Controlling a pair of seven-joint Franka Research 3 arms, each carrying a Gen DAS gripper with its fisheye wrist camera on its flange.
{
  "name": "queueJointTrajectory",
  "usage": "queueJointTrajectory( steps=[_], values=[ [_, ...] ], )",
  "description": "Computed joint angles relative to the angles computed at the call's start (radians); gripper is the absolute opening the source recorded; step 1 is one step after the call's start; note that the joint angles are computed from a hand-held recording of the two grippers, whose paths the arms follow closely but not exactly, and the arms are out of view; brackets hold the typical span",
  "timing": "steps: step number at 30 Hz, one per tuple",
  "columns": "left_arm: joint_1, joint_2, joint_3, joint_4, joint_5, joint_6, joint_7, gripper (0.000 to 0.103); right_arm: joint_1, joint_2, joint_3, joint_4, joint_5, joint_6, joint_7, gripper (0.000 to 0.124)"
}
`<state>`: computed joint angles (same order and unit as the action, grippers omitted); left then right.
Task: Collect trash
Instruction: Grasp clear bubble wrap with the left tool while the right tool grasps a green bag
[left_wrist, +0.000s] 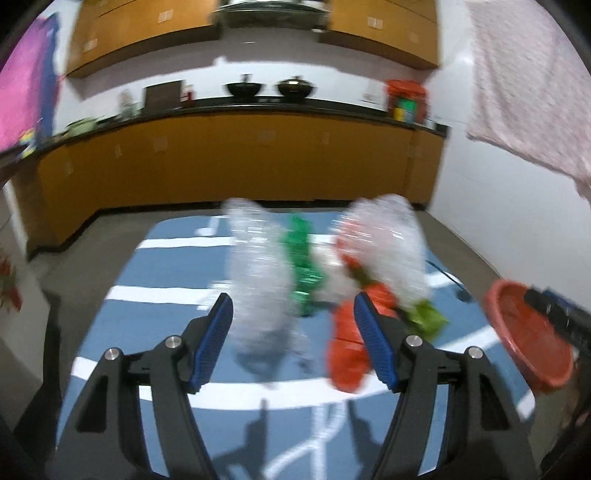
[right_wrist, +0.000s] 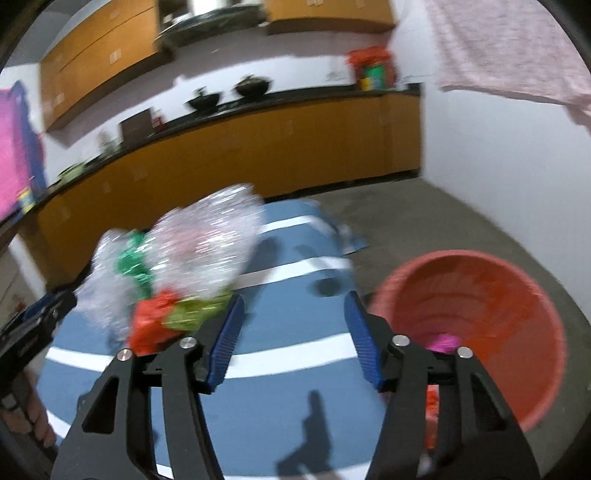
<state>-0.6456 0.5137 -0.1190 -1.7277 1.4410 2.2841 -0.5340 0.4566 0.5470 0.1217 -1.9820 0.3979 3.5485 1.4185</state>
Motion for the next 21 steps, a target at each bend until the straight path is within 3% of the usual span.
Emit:
queueJointTrajectory(
  steps=[3, 6, 9, 11, 13, 17, 21],
  values=[
    [0.020, -0.038, 0.005, -0.053, -0.011, -0.007, -0.029, 0.067, 0.022, 0.047, 0.006, 0.078, -0.017, -0.064, -0.009, 0.052],
    [0.043, -0.052, -0.001, -0.077, -0.007, 0.004, -0.048, 0.067, 0.077, 0.101, -0.033, 0.173, -0.009, -0.142, -0.020, 0.052],
    [0.058, -0.041, -0.004, -0.063, -0.007, 0.021, -0.039, 0.072, 0.165, 0.159, -0.128, 0.272, 0.013, -0.231, -0.005, 0.052],
    [0.068, -0.029, -0.003, -0.049, -0.006, 0.043, -0.029, 0.074, 0.241, 0.198, -0.225, 0.326, 0.020, -0.295, 0.034, 0.051],
    [0.076, -0.010, 0.003, -0.025, -0.010, 0.065, -0.012, 0.076, 0.253, 0.216, -0.250, 0.346, 0.000, -0.335, 0.070, 0.045],
    [0.089, 0.043, 0.019, 0.043, -0.052, 0.101, 0.039, 0.078, 0.231, 0.217, -0.242, 0.336, -0.049, -0.373, 0.107, 0.013],
    [0.092, 0.091, 0.040, 0.097, -0.118, 0.127, 0.093, 0.078, 0.208, 0.193, -0.224, 0.282, -0.094, -0.332, 0.124, 0.008]
  ],
)
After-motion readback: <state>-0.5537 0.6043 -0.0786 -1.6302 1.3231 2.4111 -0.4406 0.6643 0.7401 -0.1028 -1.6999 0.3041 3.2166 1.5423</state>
